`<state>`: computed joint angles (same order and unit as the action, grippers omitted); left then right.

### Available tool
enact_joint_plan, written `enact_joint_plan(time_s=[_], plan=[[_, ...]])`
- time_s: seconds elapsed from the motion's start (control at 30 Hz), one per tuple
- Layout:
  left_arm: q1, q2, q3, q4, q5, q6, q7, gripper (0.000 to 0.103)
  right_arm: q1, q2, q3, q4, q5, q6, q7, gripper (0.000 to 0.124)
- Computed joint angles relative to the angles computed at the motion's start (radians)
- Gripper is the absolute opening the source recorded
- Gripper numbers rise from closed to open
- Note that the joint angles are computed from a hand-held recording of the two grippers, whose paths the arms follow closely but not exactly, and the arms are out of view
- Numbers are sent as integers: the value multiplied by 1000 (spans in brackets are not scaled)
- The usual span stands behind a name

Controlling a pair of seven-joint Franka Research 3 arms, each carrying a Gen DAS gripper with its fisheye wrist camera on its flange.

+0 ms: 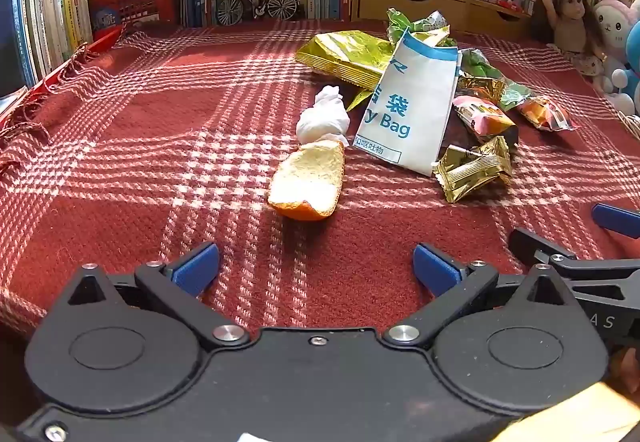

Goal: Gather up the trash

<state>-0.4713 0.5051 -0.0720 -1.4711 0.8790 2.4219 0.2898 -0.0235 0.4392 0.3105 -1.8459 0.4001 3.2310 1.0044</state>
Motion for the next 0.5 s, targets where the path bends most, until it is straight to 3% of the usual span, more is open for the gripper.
enact_joint_plan(time_s=[0.5], plan=[[0,-1,1,-2,0,5,-7,103,-7,1,7,-7,-19,15,10,103]])
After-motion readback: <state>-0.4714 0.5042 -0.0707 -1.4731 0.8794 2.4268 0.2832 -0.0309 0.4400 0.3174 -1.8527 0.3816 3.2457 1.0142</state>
